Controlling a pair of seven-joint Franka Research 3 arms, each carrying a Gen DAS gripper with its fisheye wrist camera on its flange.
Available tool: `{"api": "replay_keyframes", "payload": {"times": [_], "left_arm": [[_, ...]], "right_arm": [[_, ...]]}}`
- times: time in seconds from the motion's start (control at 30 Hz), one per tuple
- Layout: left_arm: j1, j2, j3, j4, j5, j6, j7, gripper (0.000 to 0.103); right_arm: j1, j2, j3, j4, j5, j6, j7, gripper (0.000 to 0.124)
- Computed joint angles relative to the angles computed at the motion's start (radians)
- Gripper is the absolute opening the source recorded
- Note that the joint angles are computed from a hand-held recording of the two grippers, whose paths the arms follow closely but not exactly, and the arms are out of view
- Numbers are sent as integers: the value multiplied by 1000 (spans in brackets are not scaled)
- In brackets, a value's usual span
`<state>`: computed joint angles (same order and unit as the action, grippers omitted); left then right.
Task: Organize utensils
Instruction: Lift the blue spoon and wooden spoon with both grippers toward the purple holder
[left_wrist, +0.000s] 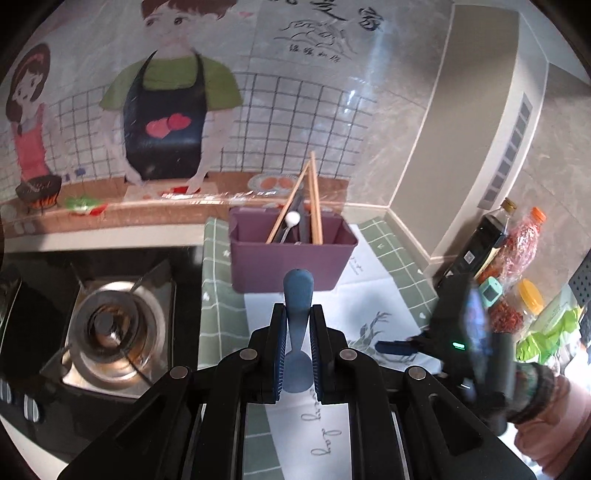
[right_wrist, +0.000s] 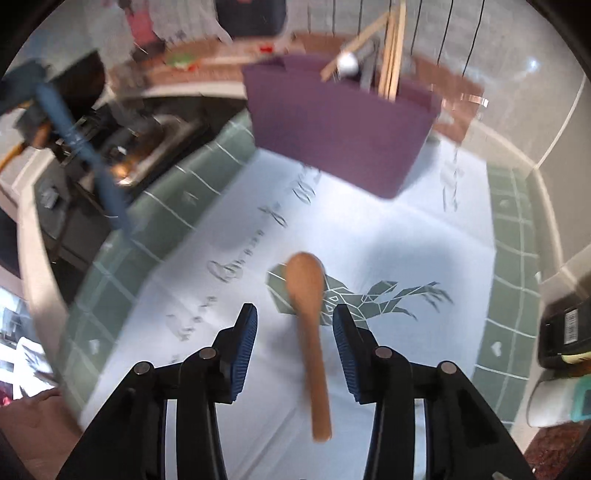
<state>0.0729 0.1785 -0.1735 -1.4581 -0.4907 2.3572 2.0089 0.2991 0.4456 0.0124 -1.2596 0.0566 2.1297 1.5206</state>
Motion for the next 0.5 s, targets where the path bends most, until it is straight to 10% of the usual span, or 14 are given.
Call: {"api": "replay_keyframes", "payload": {"times": [0.5], "left_arm": [[0, -41, 27, -82, 60, -27, -64, 13]], "right_arm": [[18, 131, -23, 167, -33, -79, 22, 27]]}}
